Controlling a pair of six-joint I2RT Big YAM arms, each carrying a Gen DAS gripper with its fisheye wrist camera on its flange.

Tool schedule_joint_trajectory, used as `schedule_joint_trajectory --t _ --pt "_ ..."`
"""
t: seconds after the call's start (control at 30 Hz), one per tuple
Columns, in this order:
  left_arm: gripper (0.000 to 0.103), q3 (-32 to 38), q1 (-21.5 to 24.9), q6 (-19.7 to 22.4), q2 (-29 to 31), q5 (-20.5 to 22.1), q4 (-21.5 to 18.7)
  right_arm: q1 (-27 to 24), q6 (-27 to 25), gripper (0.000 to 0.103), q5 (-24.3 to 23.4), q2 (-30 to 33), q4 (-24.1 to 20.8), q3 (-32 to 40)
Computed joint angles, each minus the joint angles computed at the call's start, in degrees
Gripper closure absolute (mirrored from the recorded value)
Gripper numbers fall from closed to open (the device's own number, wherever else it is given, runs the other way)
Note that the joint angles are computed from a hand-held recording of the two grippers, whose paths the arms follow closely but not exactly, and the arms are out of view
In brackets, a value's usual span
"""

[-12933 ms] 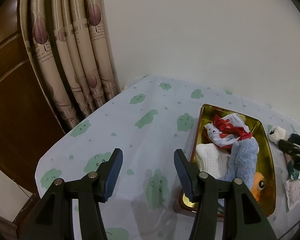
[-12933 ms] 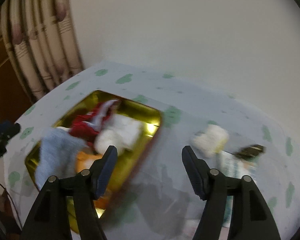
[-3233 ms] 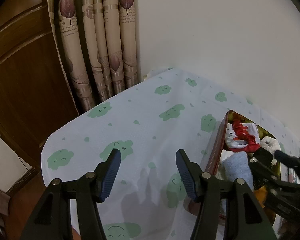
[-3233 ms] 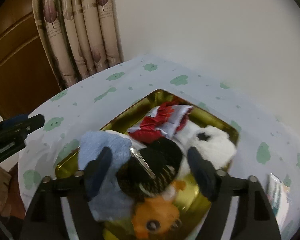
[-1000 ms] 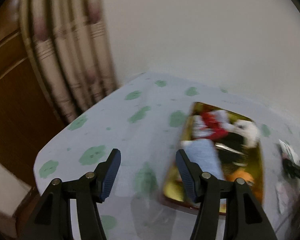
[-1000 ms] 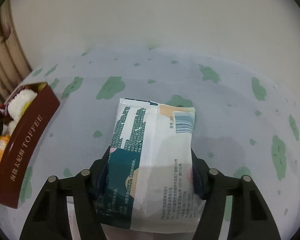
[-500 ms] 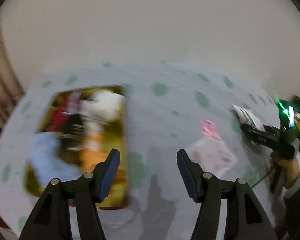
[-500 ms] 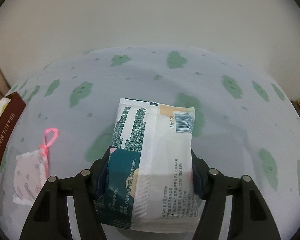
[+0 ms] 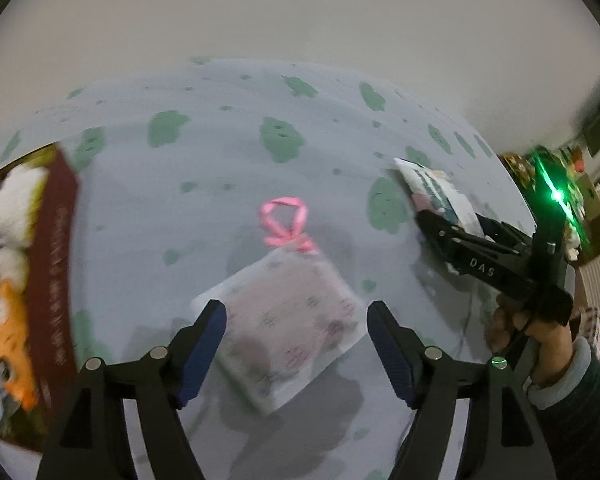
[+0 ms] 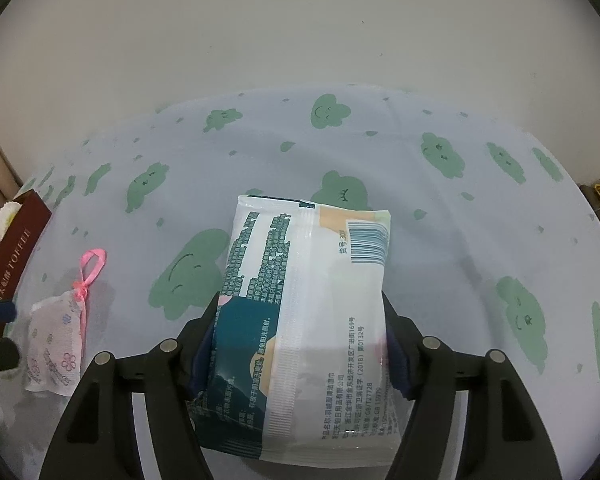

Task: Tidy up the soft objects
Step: 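Grasp the pink-ribboned white pouch with the left gripper while the right holds the wipes pack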

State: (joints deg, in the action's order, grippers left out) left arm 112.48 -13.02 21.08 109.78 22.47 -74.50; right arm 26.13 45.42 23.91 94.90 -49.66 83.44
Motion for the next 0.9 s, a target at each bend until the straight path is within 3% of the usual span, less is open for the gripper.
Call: schedule_joint_trajectory --t 0.17,0.27,0.37,0.63,0.9 --pt "0.027 1.16 -1.79 3.28 1.55 -4.04 1.08 0.15 -0.03 0.036 0.07 0.21 -0.34 0.28" --pt "0.027 1.6 -2.39 2.95 2.87 -7.02 2.26 0.11 -0.01 0.035 -0.11 0.1 -0.09 0.12" --pt "0.027 1.92 -2.3 2.49 4.09 -7.32 2.06 0.07 0.08 0.035 -0.25 0.02 0.19 -0.05" --pt "0.021 -6.96 -1.89 3.77 -0.77 -6.05 10.18 0.03 0.14 0.035 -0.35 0.01 0.29 -0.03" --pt "0.021 -10.54 -1.51 3.74 -3.24 -5.59 11.46 0.05 0.31 0.035 -0.53 -0.12 0.74 -0.27"
